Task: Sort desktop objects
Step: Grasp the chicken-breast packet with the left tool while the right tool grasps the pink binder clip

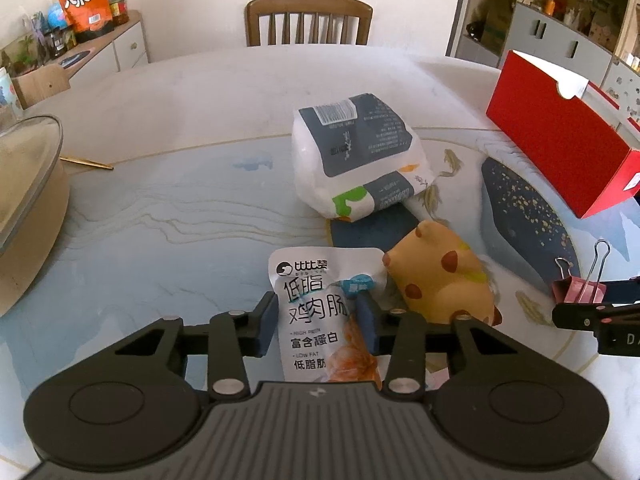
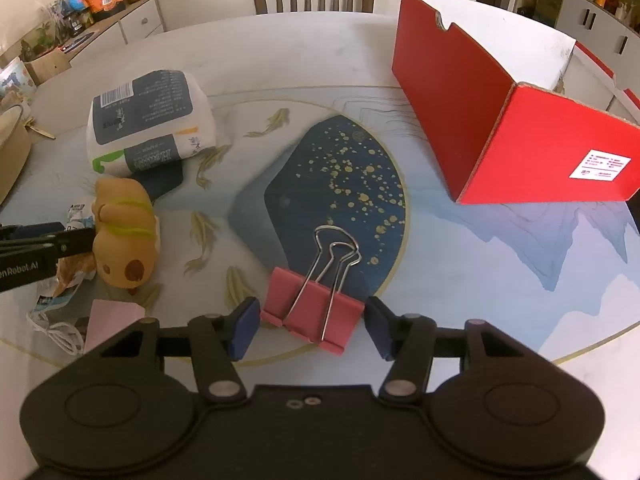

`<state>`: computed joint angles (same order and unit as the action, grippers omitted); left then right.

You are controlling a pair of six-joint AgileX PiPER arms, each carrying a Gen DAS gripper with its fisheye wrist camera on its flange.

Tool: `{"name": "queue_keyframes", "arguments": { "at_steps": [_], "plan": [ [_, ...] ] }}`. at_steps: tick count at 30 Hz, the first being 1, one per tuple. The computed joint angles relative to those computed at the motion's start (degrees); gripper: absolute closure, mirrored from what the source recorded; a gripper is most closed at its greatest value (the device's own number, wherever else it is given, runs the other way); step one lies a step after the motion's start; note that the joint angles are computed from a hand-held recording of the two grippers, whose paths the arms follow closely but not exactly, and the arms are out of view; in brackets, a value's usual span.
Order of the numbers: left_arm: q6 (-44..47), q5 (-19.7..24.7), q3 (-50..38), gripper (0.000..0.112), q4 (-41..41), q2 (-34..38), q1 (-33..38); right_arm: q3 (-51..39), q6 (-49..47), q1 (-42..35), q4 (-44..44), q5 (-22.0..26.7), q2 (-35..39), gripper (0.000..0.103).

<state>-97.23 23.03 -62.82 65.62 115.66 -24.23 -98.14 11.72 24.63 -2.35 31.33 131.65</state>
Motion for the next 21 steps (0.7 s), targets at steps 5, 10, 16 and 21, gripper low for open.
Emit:
{"name": "queue_keyframes", "arguments": {
  "at_steps": [5,10,16,21],
  "plan": [
    [-1.9,-0.1,0.8,0.074,1.0,-0.8,0.1,1.5,-2.4,-0.7,1.7,-1.0,-1.6,0.047],
    [-5.6,0.0,2.6,0.074,2.6,-2.5,-0.2,3.0,-7.8,-2.2,5.9,-1.7,-3.9,0.047],
    [-8.4,1.3,4.3,0.074,2.9,-6.2,-1.0,3.1,-14.1,-4.7,11.1,-0.6,-6.1,0.047],
    [-8.3,3.1,3.3,0.074,1.4,-8.8,-2.4,1.7,-18.8,-7.5,14.7,1.7,-7.2,0.047]
  ]
}}
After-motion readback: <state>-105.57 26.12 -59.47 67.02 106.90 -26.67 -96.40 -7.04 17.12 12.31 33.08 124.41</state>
